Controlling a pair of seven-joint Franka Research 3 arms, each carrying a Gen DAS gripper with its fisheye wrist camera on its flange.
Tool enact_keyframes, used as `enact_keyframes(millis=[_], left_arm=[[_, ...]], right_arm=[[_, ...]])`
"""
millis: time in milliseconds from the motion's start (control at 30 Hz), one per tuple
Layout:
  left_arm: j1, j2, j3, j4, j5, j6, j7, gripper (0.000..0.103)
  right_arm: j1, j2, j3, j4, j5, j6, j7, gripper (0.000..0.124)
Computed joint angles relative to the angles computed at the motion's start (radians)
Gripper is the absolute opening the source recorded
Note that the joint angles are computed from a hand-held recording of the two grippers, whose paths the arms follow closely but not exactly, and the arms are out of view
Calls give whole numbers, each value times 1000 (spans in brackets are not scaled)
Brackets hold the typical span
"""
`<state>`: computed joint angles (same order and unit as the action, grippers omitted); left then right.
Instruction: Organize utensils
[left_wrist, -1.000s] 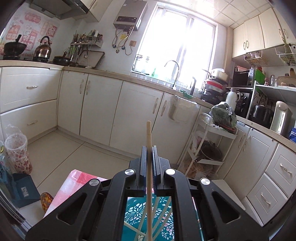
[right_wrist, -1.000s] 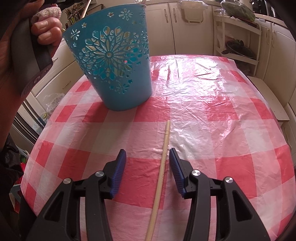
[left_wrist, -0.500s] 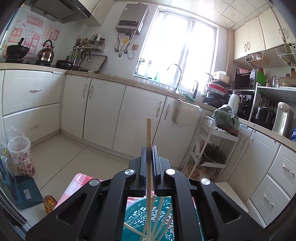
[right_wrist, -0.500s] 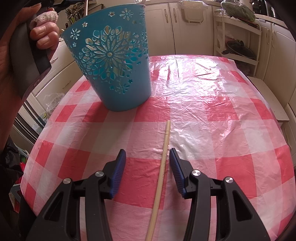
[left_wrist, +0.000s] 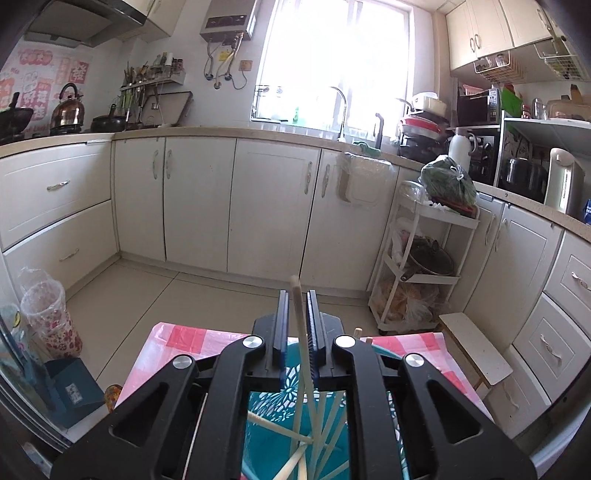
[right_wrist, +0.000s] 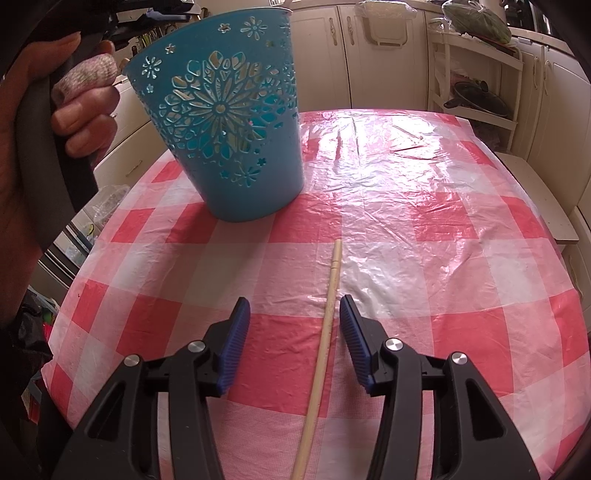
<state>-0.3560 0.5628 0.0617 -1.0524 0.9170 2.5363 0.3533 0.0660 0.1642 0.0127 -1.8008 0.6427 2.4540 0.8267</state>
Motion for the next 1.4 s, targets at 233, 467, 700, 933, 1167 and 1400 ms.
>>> enact_keyframes(millis=[233,467,700,933,1167,1400], left_arm=[[-48,-249,44,-296,248,-51,-271,68],[5,-522,-10,-709,275,-122,-473,88],[118,-476,-90,-805,-23,9,-256,88],[175,-401,-171,-760,-96,26,-138,88],[199,-392,-179,-774,-195,78,-82,88],[194,-390,-176,-772,-202,77,-69,88]], right_arm=[[-1,1,2,2,7,-6,0,50],[-10,10,-4,22,7,-37,9,40],[-12,20,-11,33,-25,-27,65,18],[42,8,-12,-14,-226,115,101,14],[-1,27,0,47,-127,-13,94,5],[-112,13,1,189,328,-276,-5,6]])
